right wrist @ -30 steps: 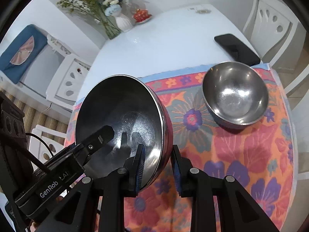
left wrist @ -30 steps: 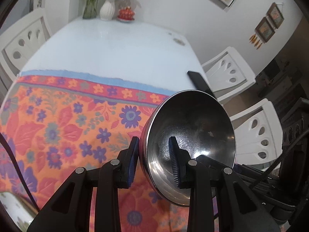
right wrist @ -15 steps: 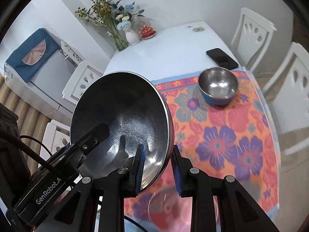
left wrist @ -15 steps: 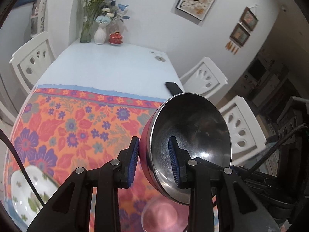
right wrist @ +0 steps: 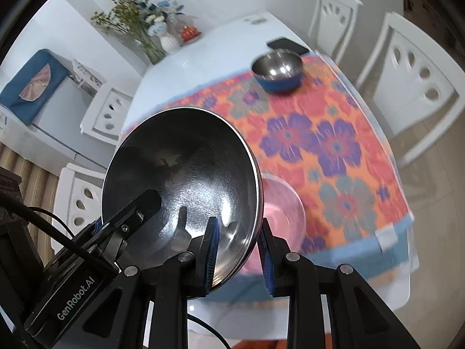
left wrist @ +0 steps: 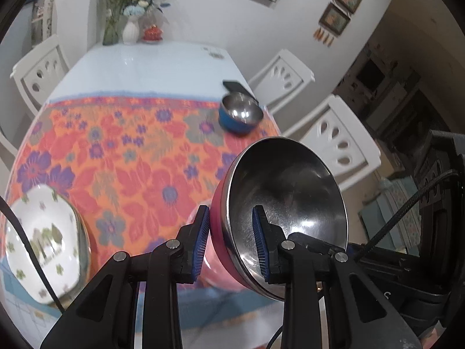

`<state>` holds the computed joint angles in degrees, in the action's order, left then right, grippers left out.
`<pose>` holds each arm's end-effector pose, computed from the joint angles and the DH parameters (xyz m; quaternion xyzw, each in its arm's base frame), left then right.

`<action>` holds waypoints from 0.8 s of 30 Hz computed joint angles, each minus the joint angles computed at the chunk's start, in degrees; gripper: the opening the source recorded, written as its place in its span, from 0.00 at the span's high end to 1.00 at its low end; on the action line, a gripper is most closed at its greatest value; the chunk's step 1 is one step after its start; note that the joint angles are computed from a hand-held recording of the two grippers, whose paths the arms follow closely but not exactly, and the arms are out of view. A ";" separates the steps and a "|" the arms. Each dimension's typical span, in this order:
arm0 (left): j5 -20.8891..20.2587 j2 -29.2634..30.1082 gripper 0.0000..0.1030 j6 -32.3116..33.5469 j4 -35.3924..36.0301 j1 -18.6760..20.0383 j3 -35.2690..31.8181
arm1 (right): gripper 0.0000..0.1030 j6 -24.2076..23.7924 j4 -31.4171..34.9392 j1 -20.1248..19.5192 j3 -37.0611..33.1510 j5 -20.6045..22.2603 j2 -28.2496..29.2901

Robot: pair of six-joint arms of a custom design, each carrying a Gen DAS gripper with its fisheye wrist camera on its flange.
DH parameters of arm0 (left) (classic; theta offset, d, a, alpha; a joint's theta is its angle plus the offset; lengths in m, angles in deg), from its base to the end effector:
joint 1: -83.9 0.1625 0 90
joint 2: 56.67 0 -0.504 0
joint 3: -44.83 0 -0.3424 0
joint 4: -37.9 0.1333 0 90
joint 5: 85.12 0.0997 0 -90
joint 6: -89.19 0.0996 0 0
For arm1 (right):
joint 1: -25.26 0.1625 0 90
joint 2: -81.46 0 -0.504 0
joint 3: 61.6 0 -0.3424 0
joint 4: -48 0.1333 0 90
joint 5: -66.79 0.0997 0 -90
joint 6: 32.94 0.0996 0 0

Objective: Organize plates and bowls
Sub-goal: 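Lift the red steel bowl with both grippers and carry it over the pink bowl, then lower the red steel bowl into the pink bowl with both grippers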

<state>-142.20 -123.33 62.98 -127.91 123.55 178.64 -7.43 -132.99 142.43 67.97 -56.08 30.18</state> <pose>-0.2221 -0.4275 0.2421 0.1790 0.9396 -0.2319 0.1769 0.2990 -0.4090 0.1608 -0.0175 -0.9536 0.2198 0.2049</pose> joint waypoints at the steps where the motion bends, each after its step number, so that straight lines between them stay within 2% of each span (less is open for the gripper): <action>1: -0.40 0.23 0.75 -0.25 -0.20 0.00 0.67 | 0.75 0.77 -0.30 -0.16 0.94 -0.10 0.17; 9: -4.39 3.20 0.75 -0.83 -2.41 2.56 3.42 | 0.75 2.43 -2.55 -2.88 5.18 -0.36 2.45; 24: -5.95 7.03 0.75 -0.38 -1.86 5.51 2.11 | 0.75 1.99 -2.11 -6.06 5.26 0.30 4.36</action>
